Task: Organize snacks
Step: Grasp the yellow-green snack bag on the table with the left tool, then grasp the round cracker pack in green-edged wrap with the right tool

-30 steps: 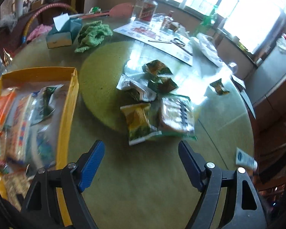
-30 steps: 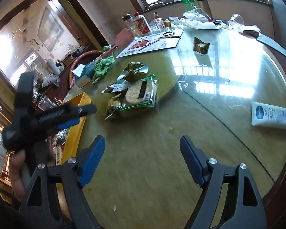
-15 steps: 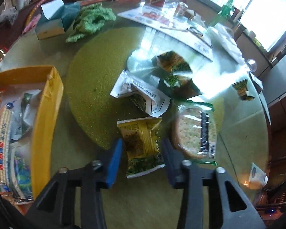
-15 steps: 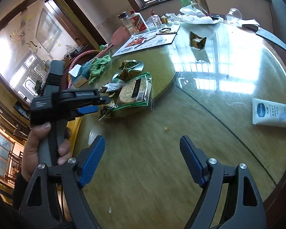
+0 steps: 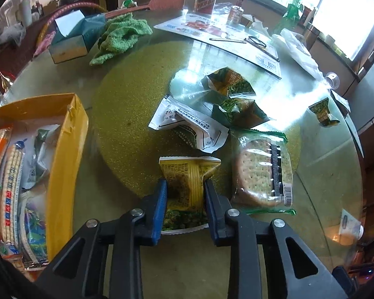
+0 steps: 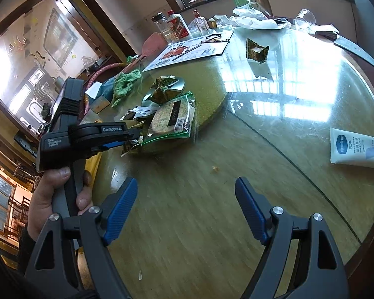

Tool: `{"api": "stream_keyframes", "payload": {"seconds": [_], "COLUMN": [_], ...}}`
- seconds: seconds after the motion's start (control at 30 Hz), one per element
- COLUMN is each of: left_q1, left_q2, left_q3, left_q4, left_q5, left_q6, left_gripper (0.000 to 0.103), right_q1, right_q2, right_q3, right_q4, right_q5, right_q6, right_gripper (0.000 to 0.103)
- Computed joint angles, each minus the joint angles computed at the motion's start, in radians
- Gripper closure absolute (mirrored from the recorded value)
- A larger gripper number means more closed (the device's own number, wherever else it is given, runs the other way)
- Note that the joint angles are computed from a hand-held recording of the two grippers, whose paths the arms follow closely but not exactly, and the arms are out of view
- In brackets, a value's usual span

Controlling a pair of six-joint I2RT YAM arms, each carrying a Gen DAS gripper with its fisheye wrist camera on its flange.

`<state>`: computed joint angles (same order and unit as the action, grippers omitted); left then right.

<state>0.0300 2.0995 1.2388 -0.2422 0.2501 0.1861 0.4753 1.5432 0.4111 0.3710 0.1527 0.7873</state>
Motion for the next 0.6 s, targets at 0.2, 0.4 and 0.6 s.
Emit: {"api": "stream_keyframes", "payload": {"seconds": [0.2, 0.4, 0.6], "left_q1": [0.048, 0.126, 0.231], "left_q2": [-0.085, -0.226, -0.316], "left_q3": [-0.106, -0.259, -0.313], "left_q4": [0.061, 0.121, 0.058], "left_q5": [0.052, 0.117, 0.217], "left_q6": [0.019, 0.064, 0.132], "left_gripper": [0.075, 0.075, 0.075], "right_q1": [0.028, 0.062, 0.074], "right_q2": [0.009, 0.026, 0.089], "right_q3": [0.054, 0.136, 0.249], "right_q4": [-0.08, -0.168, -0.236], "right_q5": [0.055, 0.108, 0.143], "right_q6": [-0.007, -0.036, -0.078], "right_gripper": [0.022, 0.022, 0.022]}}
